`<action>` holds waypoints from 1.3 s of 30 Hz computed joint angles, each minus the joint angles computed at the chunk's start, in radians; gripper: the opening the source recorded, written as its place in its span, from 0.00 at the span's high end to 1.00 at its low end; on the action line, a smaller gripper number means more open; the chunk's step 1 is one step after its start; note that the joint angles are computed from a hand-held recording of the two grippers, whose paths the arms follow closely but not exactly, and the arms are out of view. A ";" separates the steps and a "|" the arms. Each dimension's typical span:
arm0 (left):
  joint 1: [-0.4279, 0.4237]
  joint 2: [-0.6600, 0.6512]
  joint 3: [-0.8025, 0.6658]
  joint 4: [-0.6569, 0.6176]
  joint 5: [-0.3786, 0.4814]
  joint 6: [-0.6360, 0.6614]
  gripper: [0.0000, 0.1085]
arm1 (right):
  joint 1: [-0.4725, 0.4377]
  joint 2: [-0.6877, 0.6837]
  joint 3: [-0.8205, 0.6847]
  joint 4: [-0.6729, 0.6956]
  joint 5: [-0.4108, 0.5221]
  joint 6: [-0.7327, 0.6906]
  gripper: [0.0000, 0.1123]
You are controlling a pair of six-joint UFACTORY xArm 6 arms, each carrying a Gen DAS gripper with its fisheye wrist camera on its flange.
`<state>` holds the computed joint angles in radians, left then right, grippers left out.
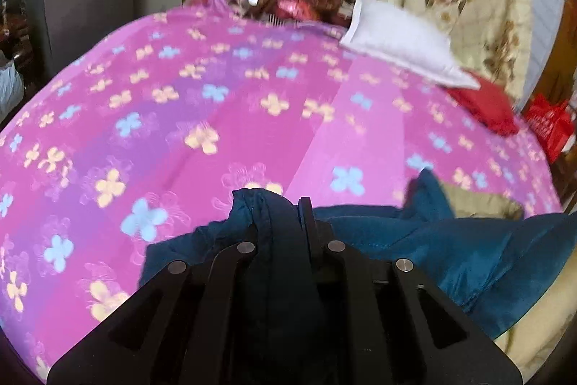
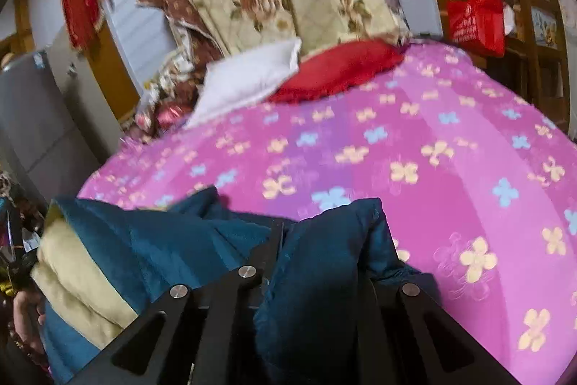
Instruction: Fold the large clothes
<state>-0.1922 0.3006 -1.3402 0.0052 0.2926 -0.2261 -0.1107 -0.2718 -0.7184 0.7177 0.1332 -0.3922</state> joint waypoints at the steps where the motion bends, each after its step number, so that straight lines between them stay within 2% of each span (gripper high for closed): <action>1: -0.001 0.012 -0.014 0.002 0.011 -0.004 0.90 | -0.005 0.019 -0.012 -0.020 0.009 0.021 0.93; 5: -0.005 0.061 -0.071 -0.047 0.065 0.026 0.90 | -0.035 0.097 -0.084 0.017 0.105 0.017 0.93; 8: -0.007 0.061 -0.068 -0.050 0.065 0.027 0.89 | -0.064 0.115 -0.113 0.162 0.188 -0.081 0.93; 10: -0.007 0.062 -0.070 -0.075 0.072 0.041 0.89 | -0.074 0.116 -0.116 0.196 0.210 -0.097 0.93; 15: -0.002 0.073 -0.110 -0.135 0.135 0.079 0.88 | -0.071 0.107 -0.117 0.049 0.228 0.040 0.90; 17: 0.003 0.072 -0.128 -0.185 0.168 0.111 0.83 | -0.074 0.097 -0.119 0.000 0.239 0.091 0.90; 19: 0.009 0.063 -0.135 -0.253 0.183 0.156 0.78 | -0.080 0.074 -0.116 0.055 0.246 0.080 0.86; 21: 0.019 0.039 -0.122 -0.390 0.167 0.245 0.73 | -0.097 0.042 -0.112 0.249 0.261 -0.030 0.75; 22: 0.023 0.029 -0.117 -0.460 0.159 0.294 0.66 | -0.103 0.031 -0.110 0.314 0.269 -0.068 0.66; 23: 0.025 0.021 -0.113 -0.513 0.157 0.334 0.57 | -0.112 0.018 -0.107 0.381 0.279 -0.106 0.52; 24: 0.028 0.009 -0.106 -0.570 0.153 0.377 0.52 | -0.121 0.000 -0.102 0.446 0.294 -0.143 0.43; 25: 0.028 0.001 -0.103 -0.590 0.150 0.391 0.47 | -0.121 -0.008 -0.102 0.469 0.289 -0.153 0.28; 27: 0.025 -0.043 -0.064 -0.629 0.097 0.442 0.46 | -0.113 -0.049 -0.087 0.496 0.256 -0.170 0.26; 29: 0.020 -0.088 -0.019 -0.642 0.020 0.474 0.34 | -0.114 -0.101 -0.075 0.542 0.258 -0.231 0.26; 30: 0.018 -0.111 0.005 -0.665 -0.019 0.499 0.33 | -0.111 -0.127 -0.064 0.553 0.254 -0.250 0.26; 32: 0.012 -0.161 0.051 -0.773 -0.093 0.608 0.28 | -0.101 -0.188 -0.037 0.564 0.250 -0.295 0.26; 34: 0.013 -0.194 0.084 -0.831 -0.120 0.668 0.27 | -0.081 -0.230 -0.012 0.496 0.232 -0.284 0.26; 37: 0.020 -0.224 0.104 -0.884 -0.097 0.725 0.27 | -0.041 -0.282 0.033 0.346 0.191 -0.224 0.26; 39: 0.015 -0.229 0.113 -0.845 -0.099 0.708 0.27 | -0.023 -0.293 0.046 0.280 0.189 -0.190 0.26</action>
